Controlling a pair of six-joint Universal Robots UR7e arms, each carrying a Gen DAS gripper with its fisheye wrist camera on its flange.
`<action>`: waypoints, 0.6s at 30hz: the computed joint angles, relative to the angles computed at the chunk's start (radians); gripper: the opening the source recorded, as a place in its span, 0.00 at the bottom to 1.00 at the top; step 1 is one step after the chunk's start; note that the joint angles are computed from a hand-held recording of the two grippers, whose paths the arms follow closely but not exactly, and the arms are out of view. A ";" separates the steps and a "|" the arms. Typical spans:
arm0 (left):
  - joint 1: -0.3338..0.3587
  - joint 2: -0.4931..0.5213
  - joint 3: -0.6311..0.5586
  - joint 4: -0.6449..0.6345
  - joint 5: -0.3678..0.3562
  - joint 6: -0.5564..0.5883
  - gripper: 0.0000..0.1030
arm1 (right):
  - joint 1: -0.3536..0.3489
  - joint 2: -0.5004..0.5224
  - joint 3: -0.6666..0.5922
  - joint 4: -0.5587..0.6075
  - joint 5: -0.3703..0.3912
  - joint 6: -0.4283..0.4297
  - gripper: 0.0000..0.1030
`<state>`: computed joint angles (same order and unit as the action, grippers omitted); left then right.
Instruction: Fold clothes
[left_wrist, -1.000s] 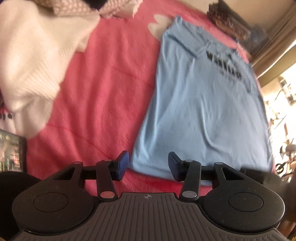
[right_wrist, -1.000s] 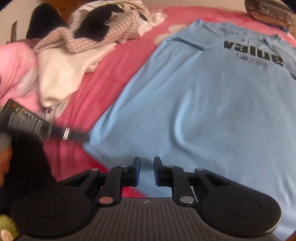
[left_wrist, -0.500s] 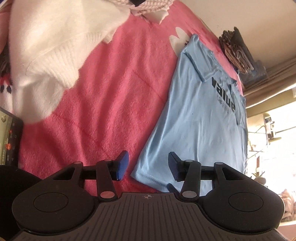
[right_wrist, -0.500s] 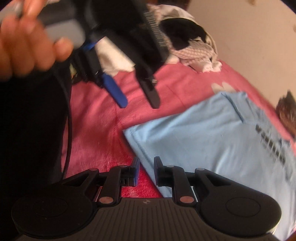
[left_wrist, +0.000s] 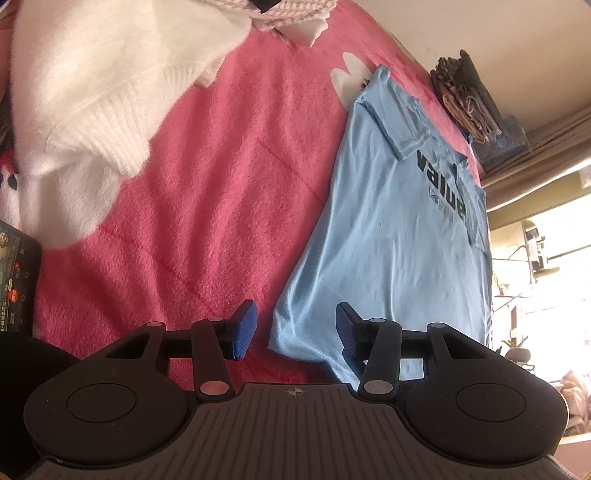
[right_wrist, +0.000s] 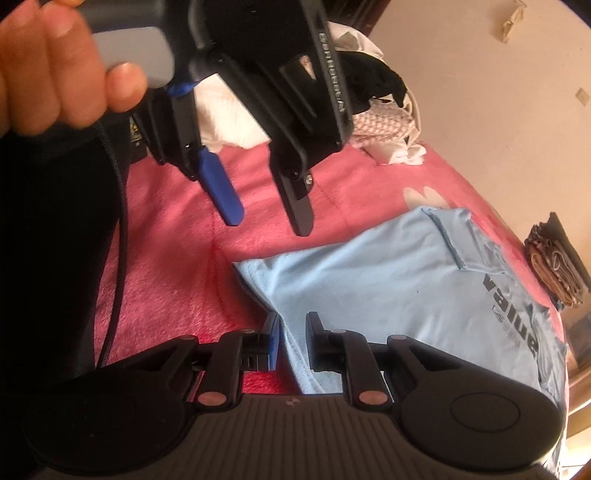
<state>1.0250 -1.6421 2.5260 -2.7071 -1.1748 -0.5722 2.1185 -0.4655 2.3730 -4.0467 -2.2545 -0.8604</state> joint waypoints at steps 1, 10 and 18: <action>-0.003 0.001 0.000 0.003 0.005 0.001 0.45 | -0.005 -0.003 0.001 0.002 0.005 0.006 0.15; -0.037 0.001 0.006 0.027 0.054 -0.001 0.45 | -0.051 -0.100 0.041 0.120 0.100 0.207 0.06; -0.061 0.010 0.003 0.056 0.093 -0.010 0.46 | -0.113 -0.196 0.077 0.228 0.202 0.358 0.07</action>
<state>0.9636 -1.6322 2.5292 -2.6508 -1.0814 -0.5822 2.0052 -0.6619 2.4501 -3.8192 -2.0526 -0.5024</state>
